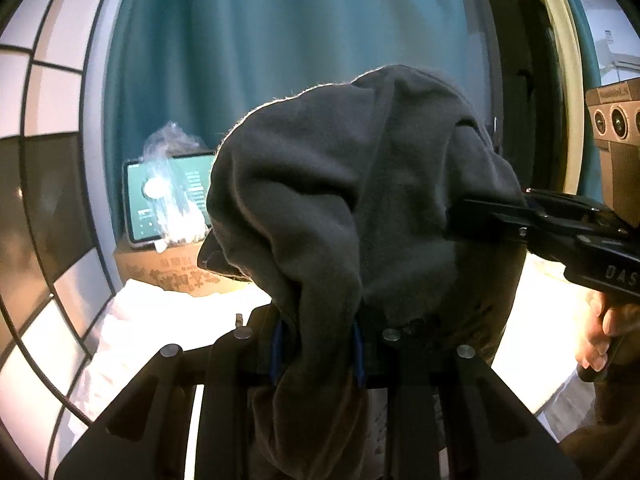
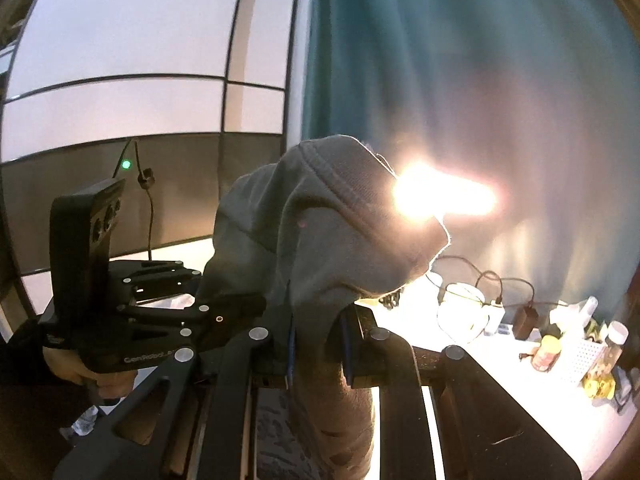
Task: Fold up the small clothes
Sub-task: 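Lift the folded brown shirt up off the table with both tools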
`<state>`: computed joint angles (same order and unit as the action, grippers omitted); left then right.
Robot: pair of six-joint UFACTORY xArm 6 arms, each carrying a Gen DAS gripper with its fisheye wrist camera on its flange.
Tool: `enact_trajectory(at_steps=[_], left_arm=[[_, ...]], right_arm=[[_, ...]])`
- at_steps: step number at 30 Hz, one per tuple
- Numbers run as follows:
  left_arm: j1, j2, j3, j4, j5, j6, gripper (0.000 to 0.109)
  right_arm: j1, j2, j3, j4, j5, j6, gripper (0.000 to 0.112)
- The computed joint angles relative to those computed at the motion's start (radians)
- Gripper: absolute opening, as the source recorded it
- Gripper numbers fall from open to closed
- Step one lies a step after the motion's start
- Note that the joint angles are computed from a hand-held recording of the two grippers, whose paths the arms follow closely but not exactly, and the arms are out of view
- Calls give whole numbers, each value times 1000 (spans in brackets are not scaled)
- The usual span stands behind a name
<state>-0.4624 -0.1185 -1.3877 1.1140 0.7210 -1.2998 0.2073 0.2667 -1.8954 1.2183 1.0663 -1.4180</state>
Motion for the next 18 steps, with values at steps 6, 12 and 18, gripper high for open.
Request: enact_trajectory(at_steps=[6, 12, 18], left_arm=[[43, 53, -29, -44, -54, 28, 25], [88, 114, -64, -118, -103, 83, 25], [140, 158, -65, -205, -154, 138, 25]], right_arm=[[9, 97, -101, -40, -25, 69, 19], [21, 225, -249, -97, -28, 157, 19], [39, 394, -463, -174, 0, 262, 19]])
